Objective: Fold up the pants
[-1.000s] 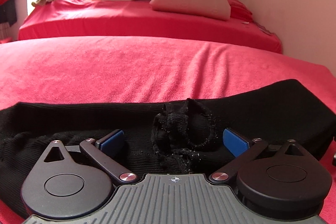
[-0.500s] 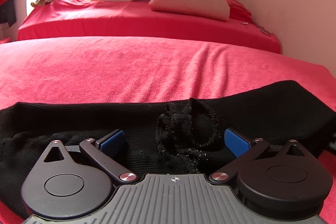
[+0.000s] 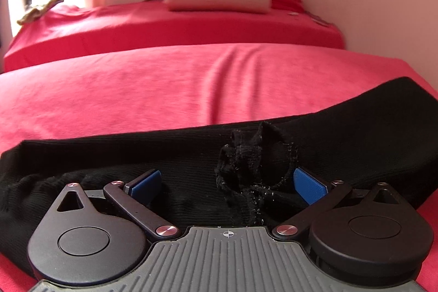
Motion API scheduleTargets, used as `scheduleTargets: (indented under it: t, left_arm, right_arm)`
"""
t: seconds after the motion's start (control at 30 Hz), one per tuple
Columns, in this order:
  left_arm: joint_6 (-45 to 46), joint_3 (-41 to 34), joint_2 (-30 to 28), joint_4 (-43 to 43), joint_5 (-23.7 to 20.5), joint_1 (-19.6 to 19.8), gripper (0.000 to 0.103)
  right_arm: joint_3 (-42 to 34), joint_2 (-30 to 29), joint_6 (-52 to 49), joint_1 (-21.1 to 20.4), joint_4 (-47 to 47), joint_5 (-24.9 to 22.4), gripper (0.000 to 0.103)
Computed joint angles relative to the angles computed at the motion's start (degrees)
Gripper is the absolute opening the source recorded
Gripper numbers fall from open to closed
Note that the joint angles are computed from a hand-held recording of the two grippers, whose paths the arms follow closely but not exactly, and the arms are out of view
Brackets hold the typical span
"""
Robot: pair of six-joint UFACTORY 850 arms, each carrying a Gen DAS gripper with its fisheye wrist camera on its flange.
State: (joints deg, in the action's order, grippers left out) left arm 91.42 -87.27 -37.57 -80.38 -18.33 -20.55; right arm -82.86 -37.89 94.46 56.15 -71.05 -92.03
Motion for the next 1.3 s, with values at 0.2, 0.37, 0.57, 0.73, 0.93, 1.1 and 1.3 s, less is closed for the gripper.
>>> scheduleTargets:
  t: [0.2,0.37,0.57,0.73,0.93,1.1,1.3]
  left_arm:
    - [-0.63,0.02,0.03,1.91,0.70,-0.16,0.103]
    - [-4.95,-0.66,-0.14,5.60,0.18,0.16,0.103]
    - [-5.58,-0.43,0.13,6.25,0.20,0.19,0.103]
    - [-8.47,-0.62,0.74,8.58,-0.91,0.77,0.103]
    - [-6.57,0.26,1.91,6.86,-0.63,1.95,0.103]
    - [-5.25,0.86,2.73,5.14,1.31,2.82,0.103]
    - [-7.03,1.43,3.32,6.77,3.95,4.32,0.103]
  right_arm:
    - [3.38,2.36,-3.88,-0.82,5.00,8.89,0.087]
    - [4.26,5.52,-11.10,1.56,3.42,14.93,0.088]
    - [7.09,12.04,-6.03,1.83,-0.72,26.68,0.092]
    - [6.38,11.78,6.68,-2.13,-4.99,31.96,0.091]
    - [0.25,6.99,-0.88,-7.31,6.31,35.75,0.088]
    - [0.78,8.02,4.33,-6.02,2.26,34.96,0.093]
    - [-3.26,5.69,-5.15,-7.78,9.15,34.71,0.093]
